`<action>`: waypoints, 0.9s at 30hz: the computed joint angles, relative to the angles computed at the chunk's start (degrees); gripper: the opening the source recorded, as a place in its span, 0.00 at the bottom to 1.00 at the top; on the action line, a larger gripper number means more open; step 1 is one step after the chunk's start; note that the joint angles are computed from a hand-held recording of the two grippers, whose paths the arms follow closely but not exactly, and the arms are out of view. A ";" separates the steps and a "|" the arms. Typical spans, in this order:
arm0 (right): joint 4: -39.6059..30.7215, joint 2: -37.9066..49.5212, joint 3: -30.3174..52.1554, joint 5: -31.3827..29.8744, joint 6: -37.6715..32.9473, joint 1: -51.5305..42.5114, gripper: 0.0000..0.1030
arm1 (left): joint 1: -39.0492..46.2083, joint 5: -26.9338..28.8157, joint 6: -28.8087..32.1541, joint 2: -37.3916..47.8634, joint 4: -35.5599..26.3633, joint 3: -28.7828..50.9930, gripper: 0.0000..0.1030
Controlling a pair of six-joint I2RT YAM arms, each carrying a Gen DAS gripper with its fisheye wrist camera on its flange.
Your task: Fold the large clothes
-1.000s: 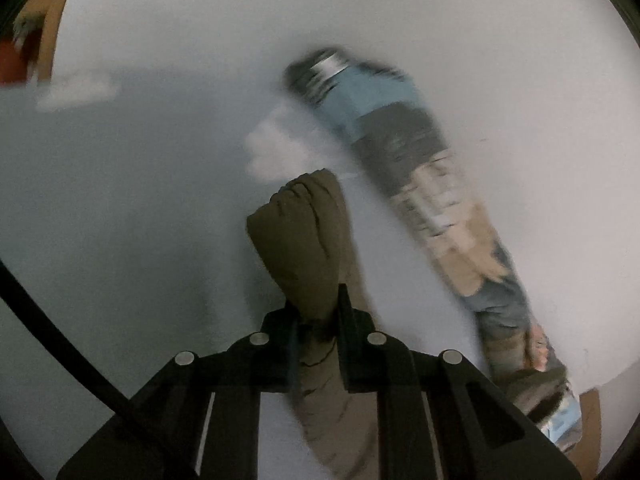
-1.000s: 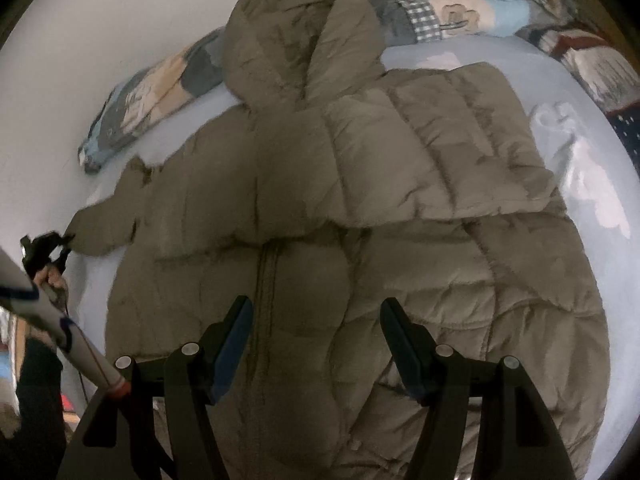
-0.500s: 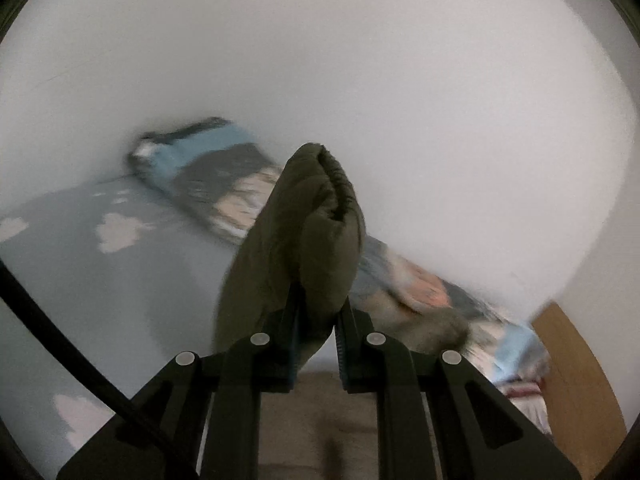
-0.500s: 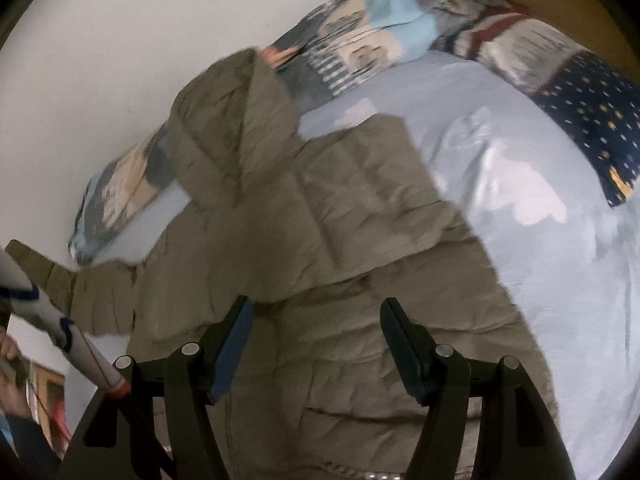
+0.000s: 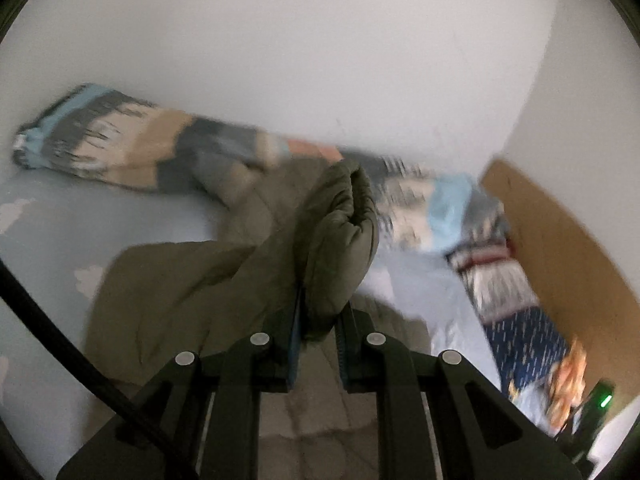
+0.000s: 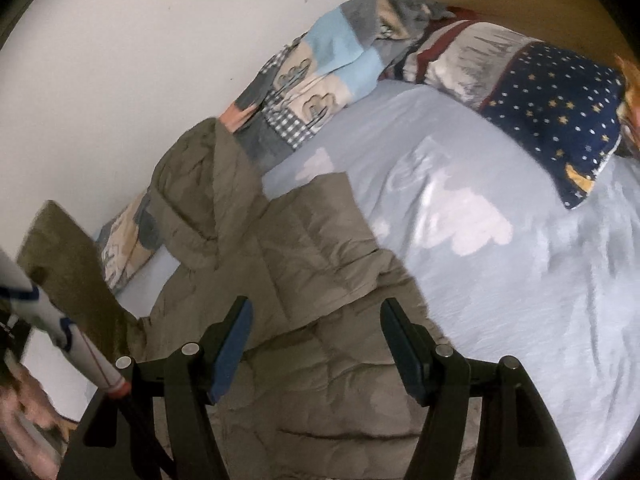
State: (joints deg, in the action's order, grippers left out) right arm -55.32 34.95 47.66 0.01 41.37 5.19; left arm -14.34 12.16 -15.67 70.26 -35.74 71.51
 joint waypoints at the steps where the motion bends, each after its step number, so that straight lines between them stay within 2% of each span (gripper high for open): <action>1: -0.24 -0.16 0.18 -1.20 -0.84 -1.84 0.69 | -3.23 -2.48 -0.74 0.34 1.06 -1.72 0.14; 8: -2.08 -0.70 1.01 -11.40 -7.72 -15.97 0.69 | -19.28 -13.53 -4.05 10.01 7.42 -11.08 0.14; 10: -1.95 -0.40 0.88 -13.16 -8.72 -17.94 0.69 | -21.38 -15.00 -3.19 13.17 7.41 -11.78 0.24; 12: -1.73 0.03 0.94 -14.05 -9.09 -18.62 0.69 | -22.58 -15.61 -1.85 13.87 4.48 -11.76 0.57; 14: -1.22 0.38 0.62 -15.31 -9.56 -19.42 0.69 | -23.37 -16.55 -0.33 11.74 3.08 -12.66 0.58; 16: -0.51 0.84 0.23 -16.55 -9.22 -19.10 0.69 | -22.54 -15.26 1.89 5.51 1.54 -14.57 0.58; 19: 1.89 1.10 -1.23 -18.99 -6.87 -17.82 0.69 | -17.85 -12.40 5.03 -3.98 -2.85 -15.26 0.64; 20: 3.41 1.25 -2.23 -20.85 -5.68 -17.67 0.69 | -13.65 -10.61 6.77 -8.08 -4.85 -15.84 0.71; 21: 4.97 1.56 -3.24 -22.13 -4.39 -17.05 0.69 | -10.22 -9.33 8.13 -9.80 -6.26 -15.36 0.73; 24: 11.81 2.89 -7.06 -25.57 0.58 -13.24 0.69 | 6.66 -3.06 15.27 -14.50 -7.27 -16.89 0.76; 27: 18.94 5.11 -10.31 -25.70 5.12 -8.12 0.68 | 23.78 3.96 20.32 -11.58 -4.13 -18.55 0.77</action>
